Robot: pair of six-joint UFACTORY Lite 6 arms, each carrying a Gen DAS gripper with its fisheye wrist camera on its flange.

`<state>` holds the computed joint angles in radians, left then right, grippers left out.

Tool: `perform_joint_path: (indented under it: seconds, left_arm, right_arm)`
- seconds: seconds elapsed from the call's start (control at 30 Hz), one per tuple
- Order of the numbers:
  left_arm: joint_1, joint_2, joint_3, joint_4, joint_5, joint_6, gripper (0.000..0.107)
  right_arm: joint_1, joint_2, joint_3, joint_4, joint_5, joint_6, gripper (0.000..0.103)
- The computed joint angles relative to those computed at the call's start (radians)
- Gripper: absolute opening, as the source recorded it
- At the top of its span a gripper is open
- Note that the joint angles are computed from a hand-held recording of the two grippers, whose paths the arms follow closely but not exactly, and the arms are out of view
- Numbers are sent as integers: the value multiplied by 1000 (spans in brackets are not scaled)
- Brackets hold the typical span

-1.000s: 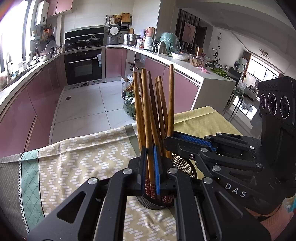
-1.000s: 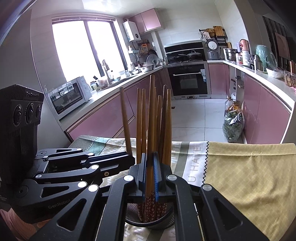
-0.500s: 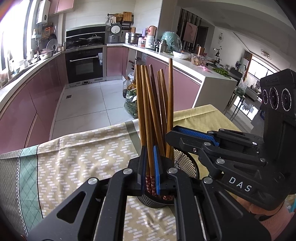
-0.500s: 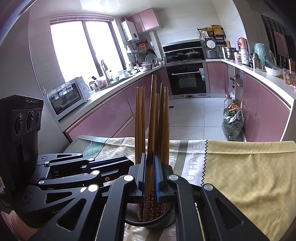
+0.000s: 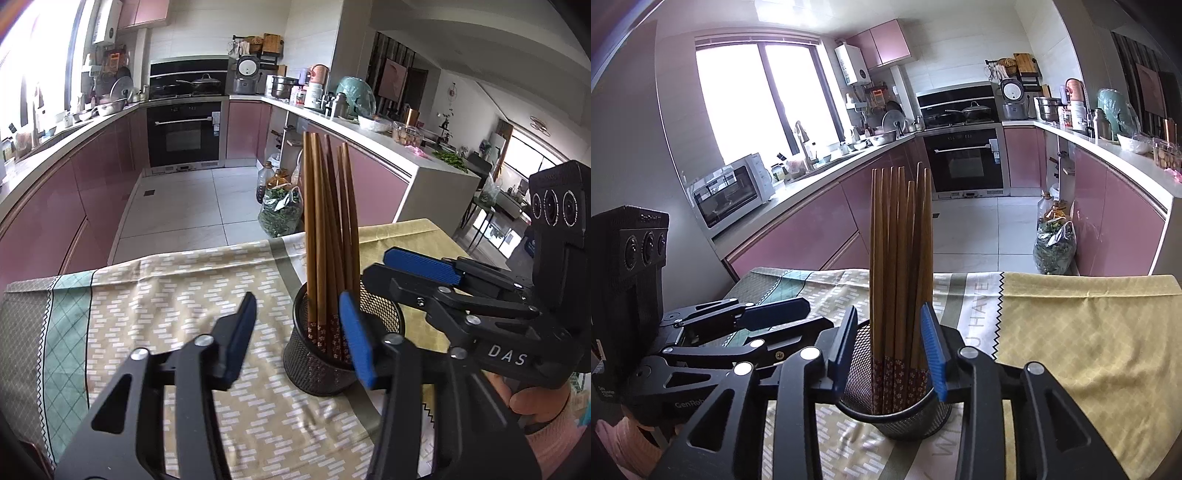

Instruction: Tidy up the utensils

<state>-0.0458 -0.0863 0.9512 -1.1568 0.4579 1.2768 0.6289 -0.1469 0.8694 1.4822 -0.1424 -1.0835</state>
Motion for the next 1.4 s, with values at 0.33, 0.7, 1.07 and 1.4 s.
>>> perform_joint_path:
  seconds: [0.33, 0.7, 1.07, 1.4]
  left_arm:
    - [177, -256, -248, -232, -58, 267, 96]
    - [440, -542, -464, -310, 61, 428, 97]
    - [680, -741, -563, -271, 282, 419, 97]
    - [828, -868, -616, -231, 439, 393, 97]
  right_arm:
    - [154, -98, -106, 6, -180, 33, 85]
    - [431, -100, -168, 41, -533, 95, 96]
    - [646, -49, -169, 69, -776, 196, 96]
    - [749, -22, -144, 83, -903, 211, 96]
